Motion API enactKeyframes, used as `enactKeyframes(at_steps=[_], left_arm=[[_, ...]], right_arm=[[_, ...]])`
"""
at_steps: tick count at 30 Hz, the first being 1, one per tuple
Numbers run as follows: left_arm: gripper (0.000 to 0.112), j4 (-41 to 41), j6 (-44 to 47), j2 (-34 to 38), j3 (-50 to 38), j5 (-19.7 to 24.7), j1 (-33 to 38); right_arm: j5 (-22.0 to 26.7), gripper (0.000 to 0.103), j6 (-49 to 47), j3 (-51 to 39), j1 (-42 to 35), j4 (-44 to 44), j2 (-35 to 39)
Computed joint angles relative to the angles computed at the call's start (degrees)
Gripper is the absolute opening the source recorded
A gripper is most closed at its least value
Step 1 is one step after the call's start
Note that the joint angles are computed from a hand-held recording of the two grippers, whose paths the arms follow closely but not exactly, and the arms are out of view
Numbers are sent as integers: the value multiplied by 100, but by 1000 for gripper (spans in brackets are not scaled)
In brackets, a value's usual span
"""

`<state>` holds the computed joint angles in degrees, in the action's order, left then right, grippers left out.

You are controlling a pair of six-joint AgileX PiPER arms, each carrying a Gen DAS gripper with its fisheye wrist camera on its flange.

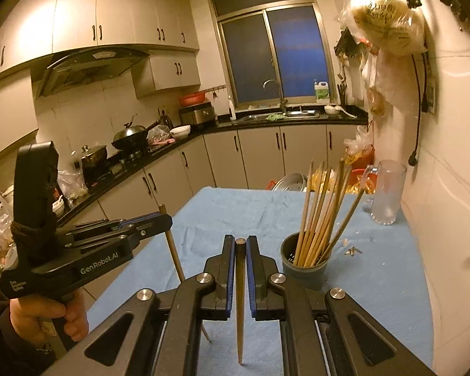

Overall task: Organize utensils
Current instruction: 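Lift the right tool's chopstick over the black cup while the left tool carries its own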

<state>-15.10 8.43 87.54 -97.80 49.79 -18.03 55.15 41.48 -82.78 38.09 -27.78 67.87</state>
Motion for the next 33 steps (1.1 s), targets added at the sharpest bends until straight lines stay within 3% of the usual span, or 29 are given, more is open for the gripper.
enactKeyframes(at_steps=[18, 33], left_arm=[[7, 549, -365, 249, -810, 114, -259], [7, 977, -878, 401, -1211, -53, -493]], right_arm=[[384, 8, -746, -1026, -531, 279, 120], [618, 8, -1121, -1624, -822, 340, 239]])
